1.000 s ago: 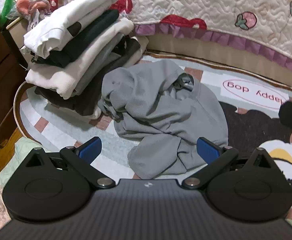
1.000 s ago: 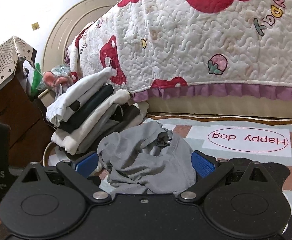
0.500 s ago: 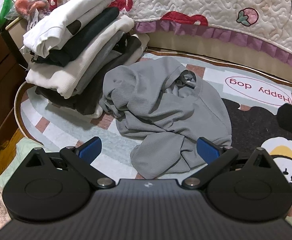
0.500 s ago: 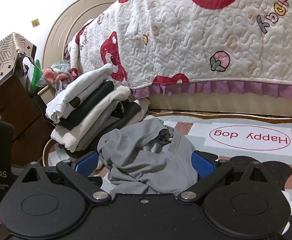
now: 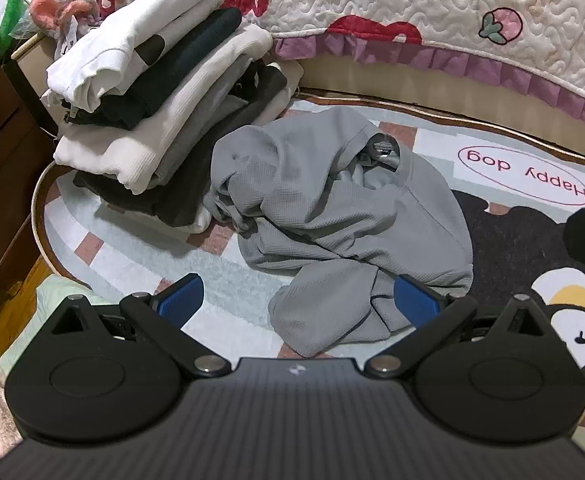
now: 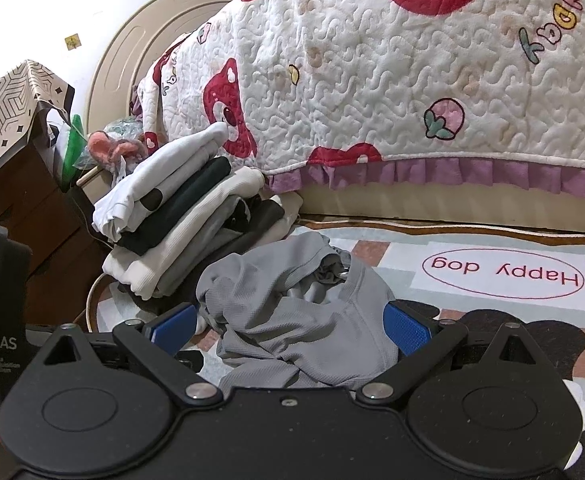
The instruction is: Fold clothes
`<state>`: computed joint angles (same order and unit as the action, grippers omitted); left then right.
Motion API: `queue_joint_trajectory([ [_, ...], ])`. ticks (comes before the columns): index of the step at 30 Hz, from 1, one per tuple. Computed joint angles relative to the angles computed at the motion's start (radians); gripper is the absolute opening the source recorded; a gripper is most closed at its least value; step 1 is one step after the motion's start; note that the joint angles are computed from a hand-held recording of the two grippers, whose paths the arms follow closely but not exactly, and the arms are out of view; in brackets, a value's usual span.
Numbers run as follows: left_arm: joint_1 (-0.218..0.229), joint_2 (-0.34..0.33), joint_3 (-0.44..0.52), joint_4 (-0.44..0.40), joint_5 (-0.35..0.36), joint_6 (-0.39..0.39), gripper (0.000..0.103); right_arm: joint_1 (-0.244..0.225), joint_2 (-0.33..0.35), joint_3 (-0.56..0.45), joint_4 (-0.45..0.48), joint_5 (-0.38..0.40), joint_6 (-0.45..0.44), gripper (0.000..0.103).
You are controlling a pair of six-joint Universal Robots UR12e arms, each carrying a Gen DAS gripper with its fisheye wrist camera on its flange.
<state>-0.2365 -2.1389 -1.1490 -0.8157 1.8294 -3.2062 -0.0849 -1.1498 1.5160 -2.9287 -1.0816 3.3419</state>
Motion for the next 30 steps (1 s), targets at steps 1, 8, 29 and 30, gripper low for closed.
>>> queue_joint_trajectory([
  [1, 0.0, 0.0, 0.0, -0.001, 0.0, -0.001, 0.103, 0.0, 0.0, -0.001, 0.003, -0.001, -0.001, 0.101],
  [8, 0.013, -0.001, -0.008, -0.002, -0.048, 0.011, 0.103, 0.007, 0.004, -0.009, 0.037, -0.015, -0.02, 0.101],
  [29, 0.168, -0.057, -0.049, 0.087, -0.276, 0.328, 0.056, 0.127, 0.136, -0.158, 0.343, -0.115, -0.28, 0.009],
  [30, 0.173, -0.059, -0.053, 0.093, -0.292, 0.33, 0.055, 0.132, 0.14, -0.164, 0.359, -0.115, -0.283, 0.009],
])
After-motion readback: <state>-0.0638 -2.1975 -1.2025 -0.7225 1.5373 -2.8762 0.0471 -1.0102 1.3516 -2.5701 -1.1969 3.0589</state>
